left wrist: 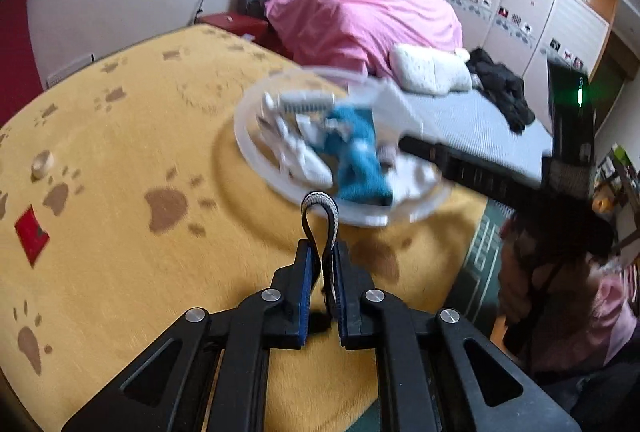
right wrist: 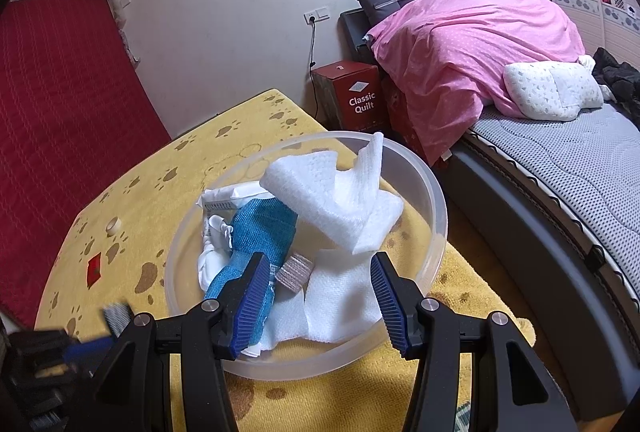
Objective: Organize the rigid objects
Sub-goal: 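Lower the wristband into the basin and open the left gripper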
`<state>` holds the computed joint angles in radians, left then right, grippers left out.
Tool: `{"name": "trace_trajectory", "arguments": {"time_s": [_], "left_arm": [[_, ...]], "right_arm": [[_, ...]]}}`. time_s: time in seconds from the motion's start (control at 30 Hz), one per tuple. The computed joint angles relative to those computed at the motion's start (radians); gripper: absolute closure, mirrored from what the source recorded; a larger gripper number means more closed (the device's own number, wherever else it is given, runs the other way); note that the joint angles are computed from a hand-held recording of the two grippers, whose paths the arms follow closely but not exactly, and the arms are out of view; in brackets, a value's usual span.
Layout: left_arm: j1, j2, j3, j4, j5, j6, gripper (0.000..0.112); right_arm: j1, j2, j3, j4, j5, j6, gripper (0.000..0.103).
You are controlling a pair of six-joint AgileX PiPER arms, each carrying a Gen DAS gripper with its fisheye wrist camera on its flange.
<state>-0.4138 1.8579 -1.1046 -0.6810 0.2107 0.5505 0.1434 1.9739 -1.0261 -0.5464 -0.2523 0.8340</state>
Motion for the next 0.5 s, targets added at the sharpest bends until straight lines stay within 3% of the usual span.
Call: {"name": "trace_trajectory", "arguments": {"time_s": [0.3, 0.5], "left_arm": [[0.025, 0.068, -0.192, -0.061, 0.047, 0.032, 0.102], [0.033, 0.166, -0.345, -0.005, 0.107, -0.045, 0.102]], "right_arm": [[-0.001, 0.001, -0.002, -0.010, 0.000, 0.012, 0.047], [0.000, -0.002, -0.003, -0.029, 0.005, 0.034, 0.047]]}}
